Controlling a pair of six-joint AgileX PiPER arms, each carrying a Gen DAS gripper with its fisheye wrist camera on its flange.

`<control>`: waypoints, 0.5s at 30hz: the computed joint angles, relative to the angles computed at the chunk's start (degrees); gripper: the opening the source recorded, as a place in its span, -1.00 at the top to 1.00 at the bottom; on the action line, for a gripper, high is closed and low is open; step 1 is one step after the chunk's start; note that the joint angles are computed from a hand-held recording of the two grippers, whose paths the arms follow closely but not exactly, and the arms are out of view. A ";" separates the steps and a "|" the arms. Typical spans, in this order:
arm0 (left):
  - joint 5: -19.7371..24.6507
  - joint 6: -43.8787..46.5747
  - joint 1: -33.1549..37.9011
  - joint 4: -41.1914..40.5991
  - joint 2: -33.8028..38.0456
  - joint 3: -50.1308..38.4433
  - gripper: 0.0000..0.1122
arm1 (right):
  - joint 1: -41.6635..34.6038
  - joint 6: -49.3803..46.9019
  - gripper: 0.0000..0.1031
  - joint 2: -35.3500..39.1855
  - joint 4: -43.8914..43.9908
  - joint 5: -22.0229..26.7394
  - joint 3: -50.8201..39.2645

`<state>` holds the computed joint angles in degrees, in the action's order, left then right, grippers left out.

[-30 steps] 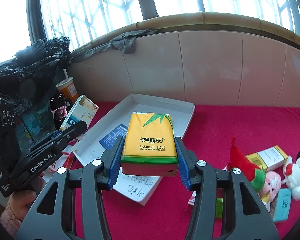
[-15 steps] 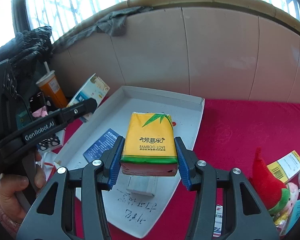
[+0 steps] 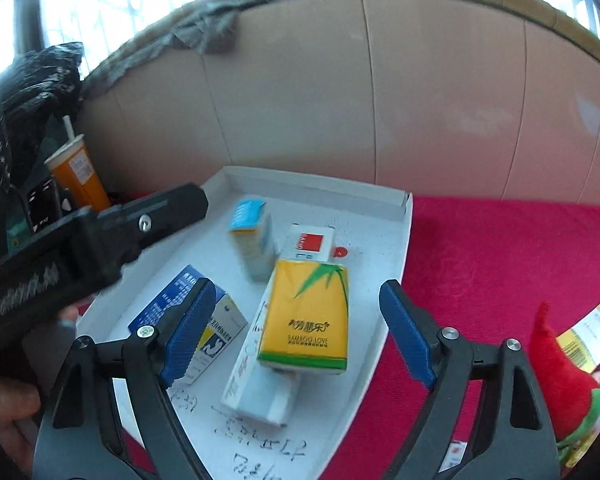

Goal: Organize objects
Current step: 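Lower both held items into the white tray and open both tools, then move both tools back over the pile of items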

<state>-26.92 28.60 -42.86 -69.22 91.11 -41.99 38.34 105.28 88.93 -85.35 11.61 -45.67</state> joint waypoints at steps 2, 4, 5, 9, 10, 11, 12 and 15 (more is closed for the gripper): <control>-4.01 0.36 -3.23 -2.03 -2.45 1.62 -0.83 | 1.69 4.57 -0.66 -2.35 -4.72 1.86 2.19; -9.32 2.85 -7.67 -6.22 -4.61 2.60 -0.83 | 2.78 5.82 -0.71 -4.36 -6.06 2.92 3.83; -11.86 3.69 -9.81 -7.90 -5.76 3.23 -0.83 | 3.40 5.79 -0.75 -5.50 -6.05 3.55 4.66; -20.78 4.20 -18.33 -13.47 -9.32 5.70 -0.83 | 5.58 6.07 -0.99 -11.08 -5.80 5.53 9.34; -22.61 3.42 -20.27 -14.37 -9.72 6.31 -0.83 | 5.77 6.17 -0.99 -12.52 -5.82 5.42 10.50; -24.06 2.31 -22.24 -14.90 -9.98 6.98 -0.83 | 6.21 6.61 -0.99 -14.62 -6.04 5.67 12.26; -24.78 1.68 -23.69 -15.42 -9.86 7.04 -0.83 | 6.65 6.94 -0.99 -16.07 -6.17 6.08 13.51; -27.46 0.08 -28.25 -19.23 -9.10 7.51 -0.83 | 7.86 4.54 -0.99 -20.83 -3.13 7.16 17.08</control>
<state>-54.37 28.67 -71.11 -88.45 82.01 -34.48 46.20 109.82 68.10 -88.48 18.77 -28.59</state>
